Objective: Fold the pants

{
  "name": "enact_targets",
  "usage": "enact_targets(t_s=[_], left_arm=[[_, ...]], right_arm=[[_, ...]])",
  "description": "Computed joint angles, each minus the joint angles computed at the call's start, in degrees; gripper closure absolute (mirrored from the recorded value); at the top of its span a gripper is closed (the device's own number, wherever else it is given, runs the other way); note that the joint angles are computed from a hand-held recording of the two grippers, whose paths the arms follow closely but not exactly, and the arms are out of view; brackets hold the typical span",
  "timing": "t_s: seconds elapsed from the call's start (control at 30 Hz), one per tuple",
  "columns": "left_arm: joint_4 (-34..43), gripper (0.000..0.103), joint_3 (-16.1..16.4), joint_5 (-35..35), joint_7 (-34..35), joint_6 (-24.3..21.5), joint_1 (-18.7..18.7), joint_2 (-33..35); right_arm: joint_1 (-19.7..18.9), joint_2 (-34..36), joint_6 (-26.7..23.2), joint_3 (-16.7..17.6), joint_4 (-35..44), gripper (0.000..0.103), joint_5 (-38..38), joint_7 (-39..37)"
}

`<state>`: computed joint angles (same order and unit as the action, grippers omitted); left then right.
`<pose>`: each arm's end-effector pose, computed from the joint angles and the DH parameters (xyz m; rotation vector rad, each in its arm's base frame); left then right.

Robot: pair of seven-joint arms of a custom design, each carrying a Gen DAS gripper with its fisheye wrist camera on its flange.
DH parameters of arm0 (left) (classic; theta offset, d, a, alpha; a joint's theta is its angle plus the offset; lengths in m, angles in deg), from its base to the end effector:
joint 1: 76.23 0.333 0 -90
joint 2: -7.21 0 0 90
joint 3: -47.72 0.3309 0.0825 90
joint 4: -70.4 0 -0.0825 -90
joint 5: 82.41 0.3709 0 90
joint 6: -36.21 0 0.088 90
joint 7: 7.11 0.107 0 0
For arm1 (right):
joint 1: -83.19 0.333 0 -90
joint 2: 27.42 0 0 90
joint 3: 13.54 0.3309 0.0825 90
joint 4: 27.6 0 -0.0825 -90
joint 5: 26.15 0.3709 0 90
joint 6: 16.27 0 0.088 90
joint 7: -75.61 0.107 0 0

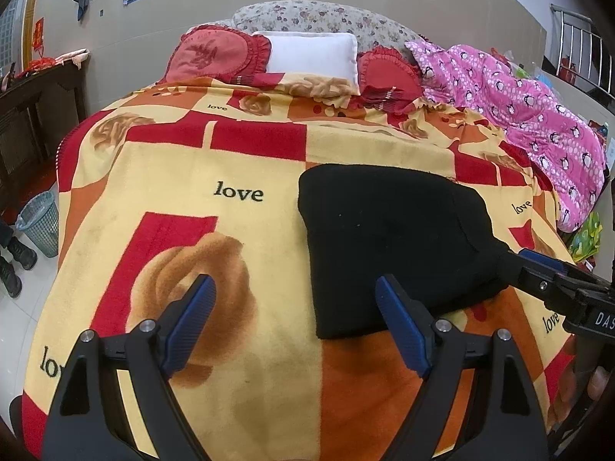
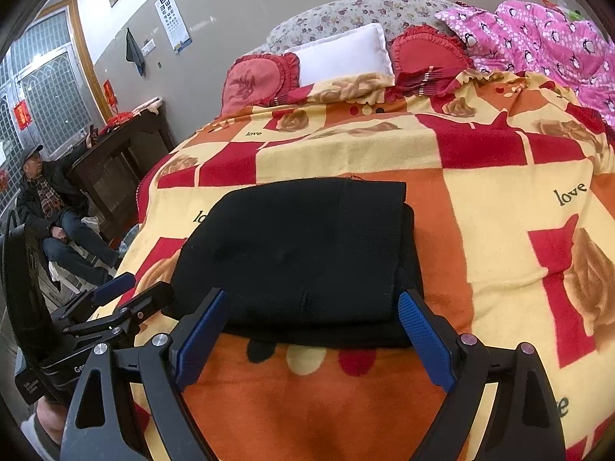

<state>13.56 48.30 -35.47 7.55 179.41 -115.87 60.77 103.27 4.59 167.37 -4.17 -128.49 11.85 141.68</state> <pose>0.6337 -0.5249 0.3670 -1.8265 1.6581 -0.8692 0.6446 0.2743 0.3626 -1.7657 1.4645 -0.3872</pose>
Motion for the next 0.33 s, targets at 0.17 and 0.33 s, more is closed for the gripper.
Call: enact_targets(t_s=[0.17, 0.33], left_arm=[[-1.47, 0.018, -0.31, -0.35, -0.37, 0.96, 0.38, -0.78], [-4.29, 0.018, -0.09, 0.96, -1.74, 2.03, 0.37, -2.52]], right_arm=[[-0.17, -0.09, 0.15, -0.17, -0.31, 0.012, 0.02, 0.22], [-1.24, -1.05, 0.43, -0.11, -1.9, 0.012, 0.44, 0.2]])
